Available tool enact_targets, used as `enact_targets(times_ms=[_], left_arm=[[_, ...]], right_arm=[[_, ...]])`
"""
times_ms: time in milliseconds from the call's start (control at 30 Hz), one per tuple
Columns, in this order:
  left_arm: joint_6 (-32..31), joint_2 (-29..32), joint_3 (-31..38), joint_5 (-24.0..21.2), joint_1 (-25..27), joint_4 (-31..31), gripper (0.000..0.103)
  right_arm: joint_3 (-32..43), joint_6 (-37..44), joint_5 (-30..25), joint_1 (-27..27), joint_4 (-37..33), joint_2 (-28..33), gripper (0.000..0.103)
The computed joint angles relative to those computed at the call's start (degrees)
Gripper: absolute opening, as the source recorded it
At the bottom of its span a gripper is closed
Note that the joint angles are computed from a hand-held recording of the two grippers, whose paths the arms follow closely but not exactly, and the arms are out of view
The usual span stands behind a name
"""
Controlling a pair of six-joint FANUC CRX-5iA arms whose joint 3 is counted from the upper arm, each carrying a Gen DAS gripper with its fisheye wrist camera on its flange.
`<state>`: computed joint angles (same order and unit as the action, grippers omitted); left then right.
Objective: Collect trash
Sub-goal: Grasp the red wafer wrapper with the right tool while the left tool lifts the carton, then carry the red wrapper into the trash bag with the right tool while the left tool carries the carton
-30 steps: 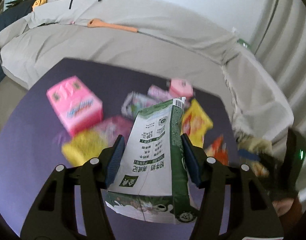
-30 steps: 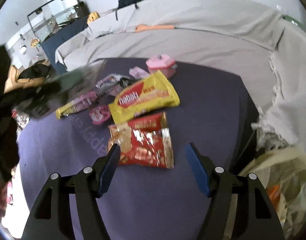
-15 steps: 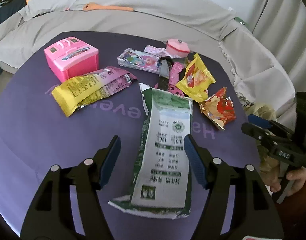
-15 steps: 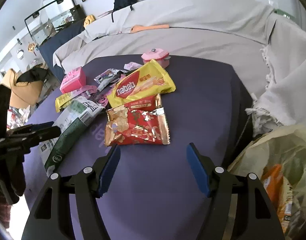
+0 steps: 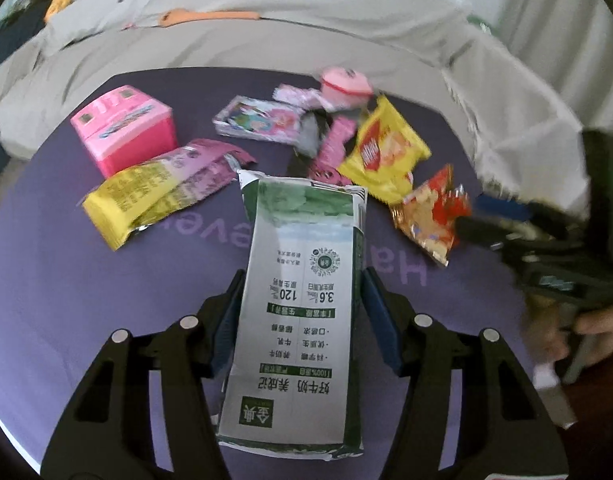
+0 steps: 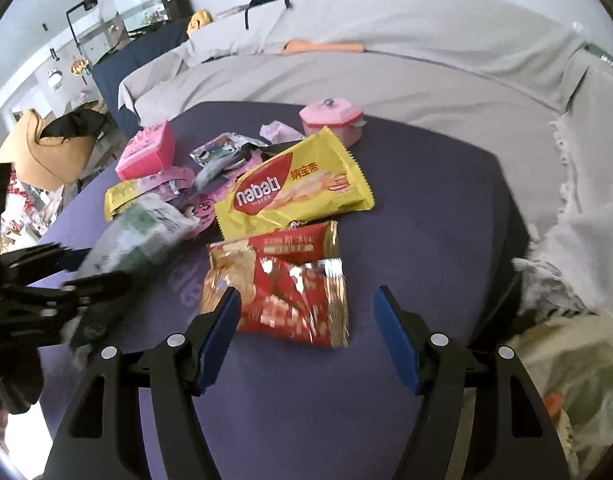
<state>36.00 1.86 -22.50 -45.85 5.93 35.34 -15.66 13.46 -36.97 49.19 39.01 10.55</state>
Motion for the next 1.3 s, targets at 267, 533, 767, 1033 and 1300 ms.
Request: enact_targets(times_ms=[267, 533, 767, 1033, 1300], left_arm=[[-1.13, -5.1, -5.29, 3.25, 1.81, 6.91, 0.054], [2.9, -10.05, -9.82, 5.01, 1.17, 9.94, 0.054], [1.79, -14.87, -12.69, 4.16, 0.72, 14.57, 0.054], [1.3, -19.77, -13.5, 5.31, -2.22, 16.75, 0.054], [-1.23, -20.81, -13.64, 6.09, -7.8, 19.59, 0.054]], right_arm=[[3.76, 7.16, -1.33, 0.09, -3.62, 2.68, 0.029], [-3.74, 2.64, 1.7, 1.19, 0.96, -5.05, 0.015], [-9.57, -4.54, -1.67, 3.33, 8.37, -12.68, 0.014], [-13.89, -10.89, -9.04, 6.0, 15.06, -20.13, 0.014], [-19.34, -18.59, -17.35, 9.88, 20.13, -27.7, 0.014]])
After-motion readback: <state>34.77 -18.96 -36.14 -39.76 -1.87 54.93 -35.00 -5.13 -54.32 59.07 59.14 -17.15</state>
